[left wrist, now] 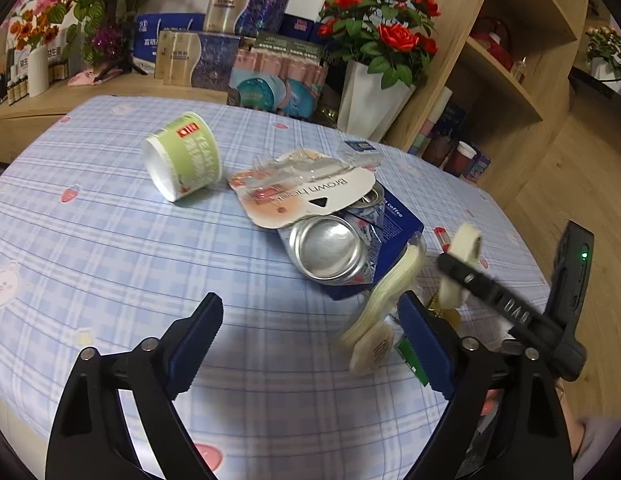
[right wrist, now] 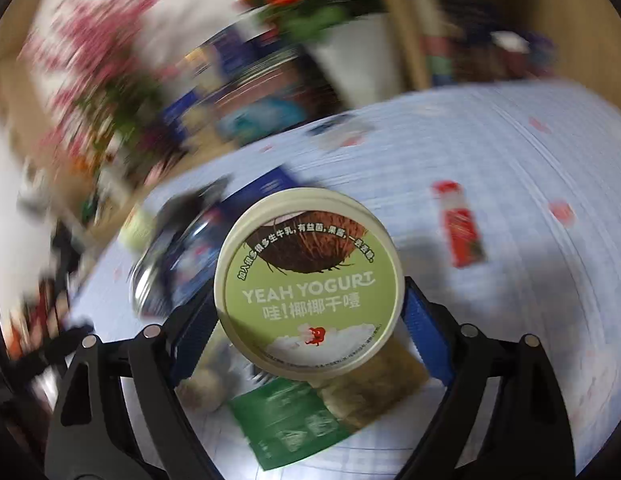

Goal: Collect trash
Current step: 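Grasp the flattened silver can with the left tool while the right tool holds the yogurt lid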

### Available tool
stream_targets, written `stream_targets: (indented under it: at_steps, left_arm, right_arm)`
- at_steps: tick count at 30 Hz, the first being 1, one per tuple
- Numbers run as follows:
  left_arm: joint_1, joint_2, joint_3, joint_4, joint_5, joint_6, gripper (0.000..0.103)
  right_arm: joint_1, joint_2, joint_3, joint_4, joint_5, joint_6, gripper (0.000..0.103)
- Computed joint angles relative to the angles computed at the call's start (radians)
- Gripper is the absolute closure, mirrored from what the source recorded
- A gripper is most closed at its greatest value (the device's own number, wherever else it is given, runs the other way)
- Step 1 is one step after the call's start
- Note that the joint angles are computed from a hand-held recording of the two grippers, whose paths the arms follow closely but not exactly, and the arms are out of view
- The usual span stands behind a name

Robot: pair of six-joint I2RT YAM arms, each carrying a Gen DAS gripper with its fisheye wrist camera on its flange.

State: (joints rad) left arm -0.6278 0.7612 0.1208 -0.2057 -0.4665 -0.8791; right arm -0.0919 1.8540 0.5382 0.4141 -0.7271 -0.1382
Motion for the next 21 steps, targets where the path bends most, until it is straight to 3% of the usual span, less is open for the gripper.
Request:
stream_targets:
  at_steps: [4,13,19,21]
  left_arm:
    - [0.064,0.166,0.016,0.153,0.069,0.015,0.021]
    - [0.220,0.486,0.094,0.383,0.192,-0.010,0.022]
    - [0.302,0.615,0.119,0.479,0.257,-0.084,0.036]
    - [0.311,0.619,0.107,0.515,0.272,-0.095,0.049]
  right_arm:
    - [-0.055,0.043,0.009,0.043,-0.023,0.084,0.017]
    - [-0.039,0.036,-0.014,0.074,-0.023,0.041,0.017]
    - [-0.039,0.043,-0.006,0.064,-0.031,0.031,0.017]
    - [-0.041,0.047,0.001,0.056,-0.034,0.032,0.017]
